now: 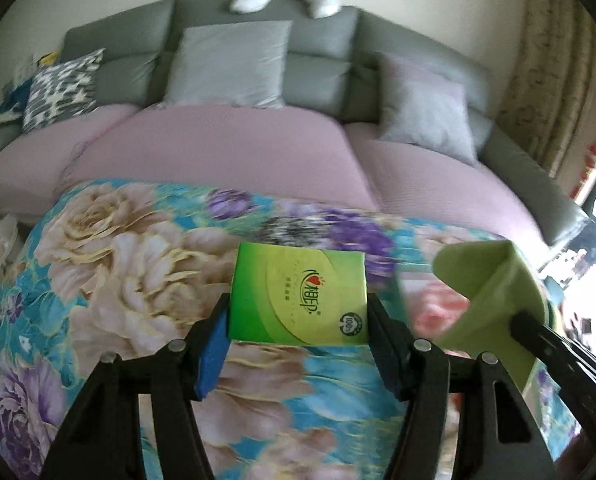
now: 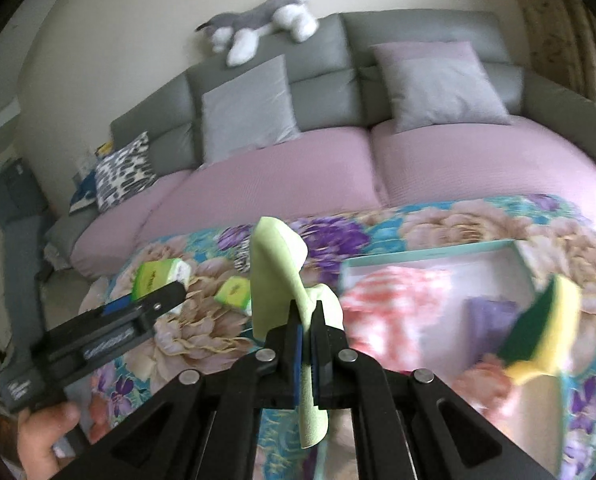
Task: Organize soft objects
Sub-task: 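Grasp the large green tissue pack with the left tool while the right tool holds the cloth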
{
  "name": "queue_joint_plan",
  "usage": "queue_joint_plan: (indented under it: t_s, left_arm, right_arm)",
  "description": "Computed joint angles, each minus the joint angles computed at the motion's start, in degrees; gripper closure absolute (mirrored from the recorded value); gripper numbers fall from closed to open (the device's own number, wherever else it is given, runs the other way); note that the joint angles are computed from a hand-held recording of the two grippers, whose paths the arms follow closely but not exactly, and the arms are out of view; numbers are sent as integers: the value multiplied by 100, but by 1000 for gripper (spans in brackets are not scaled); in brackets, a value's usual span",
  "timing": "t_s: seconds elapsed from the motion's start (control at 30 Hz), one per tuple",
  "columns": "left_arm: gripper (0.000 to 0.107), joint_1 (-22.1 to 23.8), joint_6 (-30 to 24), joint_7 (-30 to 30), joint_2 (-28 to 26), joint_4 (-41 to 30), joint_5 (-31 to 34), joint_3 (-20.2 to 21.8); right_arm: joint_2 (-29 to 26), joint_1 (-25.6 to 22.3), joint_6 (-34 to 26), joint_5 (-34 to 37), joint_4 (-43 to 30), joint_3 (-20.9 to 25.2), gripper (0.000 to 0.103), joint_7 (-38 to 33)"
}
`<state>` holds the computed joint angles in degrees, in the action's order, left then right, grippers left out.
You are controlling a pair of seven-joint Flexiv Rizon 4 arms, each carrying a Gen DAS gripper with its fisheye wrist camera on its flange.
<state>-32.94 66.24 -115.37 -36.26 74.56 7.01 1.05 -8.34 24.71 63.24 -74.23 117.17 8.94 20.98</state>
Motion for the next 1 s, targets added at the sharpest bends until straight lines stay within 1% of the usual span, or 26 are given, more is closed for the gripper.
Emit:
queue_joint_plan:
  t_s: [0.1,0.2,0.4,0.47,0.6,0.77,0.87,1.0]
  left_arm:
    - [42,-136,11,98,-54,-173,46,-83]
    - [42,-233,-110,265,-228,-479,6,-175]
    - [42,-380,-286,626,-714,-1132,-199,-338]
    - [42,-455,-434,771,-942,-1455,-252,-352]
    - [42,-536,-601,1019,-1249,-1820,-363,-399]
    - [42,-605,-797,1258,-1586,-2203,-521,-433]
    - [42,-652,-928,1331,-1712,-2353,-576,-411]
    - [42,-687,-1020,1401,-1817,-2458,-629,-420]
  right_arm:
    - [350,-47,-384,162,282,91,100,65]
    - [636,-71,-1028,411,473,249,100,59]
    - [807,-72,-2045,836,528,448,100,-10]
    - [802,-64,-2235,892,521,465,100,-46]
    - [748,-95,-2239,883,507,433,99,-9]
    - [706,-177,-2018,1033,595,369,99,-51]
    - [706,-218,-1834,1153,673,354,99,-67]
    - [689,-216,-1800,1325,699,363,99,-229]
